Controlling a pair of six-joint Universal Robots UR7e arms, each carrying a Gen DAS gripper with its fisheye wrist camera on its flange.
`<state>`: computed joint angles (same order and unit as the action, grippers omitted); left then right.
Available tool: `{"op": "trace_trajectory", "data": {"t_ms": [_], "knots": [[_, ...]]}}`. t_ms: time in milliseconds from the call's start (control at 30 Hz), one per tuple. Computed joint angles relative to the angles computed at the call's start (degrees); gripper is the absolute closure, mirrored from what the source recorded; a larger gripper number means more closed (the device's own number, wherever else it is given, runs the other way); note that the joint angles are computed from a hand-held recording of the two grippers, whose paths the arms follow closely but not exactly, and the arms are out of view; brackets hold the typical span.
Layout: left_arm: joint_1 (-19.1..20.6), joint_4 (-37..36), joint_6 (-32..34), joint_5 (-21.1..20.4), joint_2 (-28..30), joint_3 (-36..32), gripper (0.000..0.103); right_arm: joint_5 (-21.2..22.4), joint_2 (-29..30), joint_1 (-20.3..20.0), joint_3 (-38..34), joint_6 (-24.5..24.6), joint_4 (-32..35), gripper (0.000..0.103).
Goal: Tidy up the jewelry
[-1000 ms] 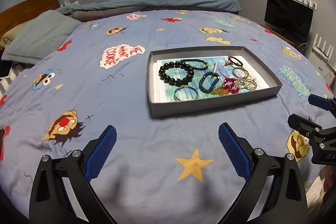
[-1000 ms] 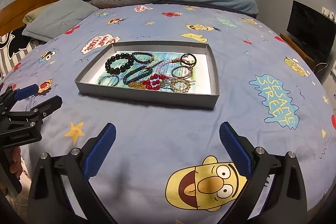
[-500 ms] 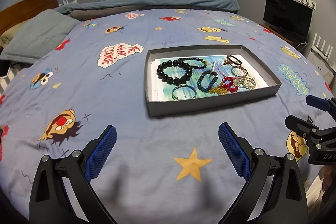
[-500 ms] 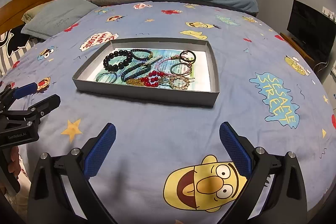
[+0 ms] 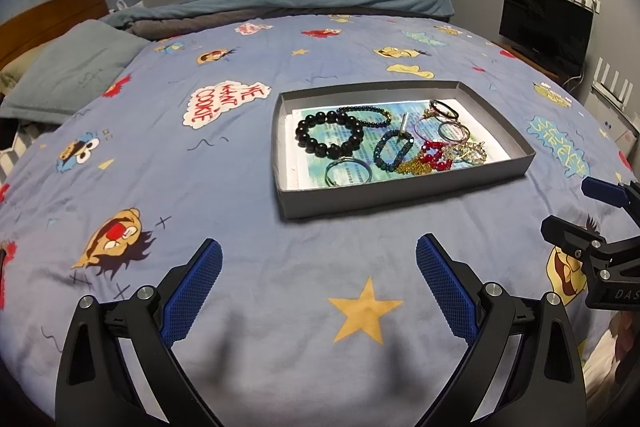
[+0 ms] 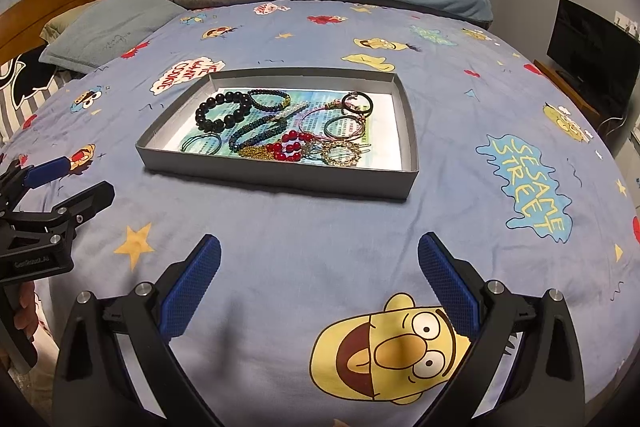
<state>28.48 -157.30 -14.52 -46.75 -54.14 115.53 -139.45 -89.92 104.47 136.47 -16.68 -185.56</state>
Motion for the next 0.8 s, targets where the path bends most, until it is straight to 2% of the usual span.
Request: {"op": "trace_trajectory", "data": {"t_ms": [333,800], "knots": [[0.23,-0.19,0.37,-0.35,0.31,-0.47,0.006,-0.81,-0.81,0.18,0.27,0.34,-0.23,0.005],[0.25,0.37,0.12,0.11,0.42,-0.43,0.006,0.92,-0.43,-1.04,0.43,0.44,0.4,0.006]]}}
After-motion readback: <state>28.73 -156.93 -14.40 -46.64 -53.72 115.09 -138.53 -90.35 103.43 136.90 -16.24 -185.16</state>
